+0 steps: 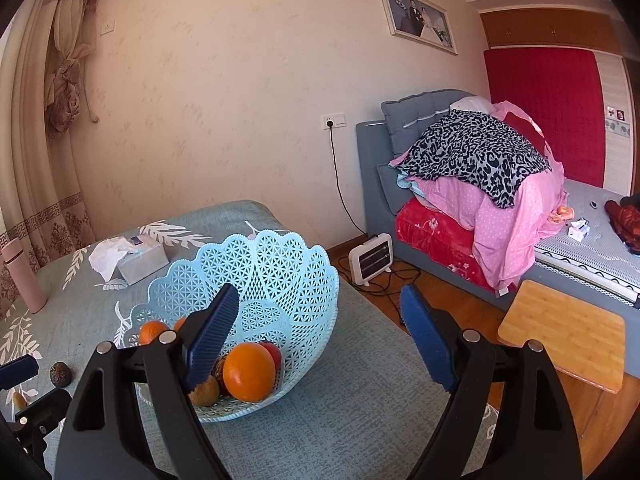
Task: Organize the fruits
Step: 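Move the left tool back to the table and grasp another kiwi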
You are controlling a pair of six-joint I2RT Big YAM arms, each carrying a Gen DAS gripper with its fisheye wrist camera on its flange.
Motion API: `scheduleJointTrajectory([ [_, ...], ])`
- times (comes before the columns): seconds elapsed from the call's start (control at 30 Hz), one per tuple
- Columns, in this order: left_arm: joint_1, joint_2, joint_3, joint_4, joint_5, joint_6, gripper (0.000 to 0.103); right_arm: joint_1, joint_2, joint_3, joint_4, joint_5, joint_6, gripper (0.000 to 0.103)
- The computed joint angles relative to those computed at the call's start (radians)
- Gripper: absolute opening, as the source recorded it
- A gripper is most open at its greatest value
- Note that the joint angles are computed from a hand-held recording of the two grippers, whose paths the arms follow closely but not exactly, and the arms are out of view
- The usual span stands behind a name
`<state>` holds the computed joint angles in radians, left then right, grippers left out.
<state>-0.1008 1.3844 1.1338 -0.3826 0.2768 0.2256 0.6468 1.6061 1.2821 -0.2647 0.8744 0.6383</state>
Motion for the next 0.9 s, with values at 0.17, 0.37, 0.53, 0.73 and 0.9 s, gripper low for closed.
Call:
scheduleJointTrajectory([
  [0.17,0.040,0.001,-0.001,-0.010,0.000,-0.029,0.073,0.000,0.001,0.000,0.001,0.000,0.000,0.084],
  [0.37,0.087,-0.008,-0.013,-0.009,-0.001,-0.058,0.073,0.002,-0.002,-0.002,-0.006,0.005,-0.002,0.084],
  [0.53,0.126,-0.014,-0.030,0.004,-0.017,-0.069,0.073,0.004,-0.002,-0.004,-0.011,0.015,-0.004,0.084],
  [0.73,0.177,-0.009,-0.031,0.011,-0.020,-0.083,0.073,0.006,0.006,0.007,-0.029,0.024,-0.002,0.084],
  [0.9,0.225,0.004,-0.021,0.012,-0.027,-0.106,0.073,0.005,0.012,0.017,-0.046,0.027,0.004,0.084],
])
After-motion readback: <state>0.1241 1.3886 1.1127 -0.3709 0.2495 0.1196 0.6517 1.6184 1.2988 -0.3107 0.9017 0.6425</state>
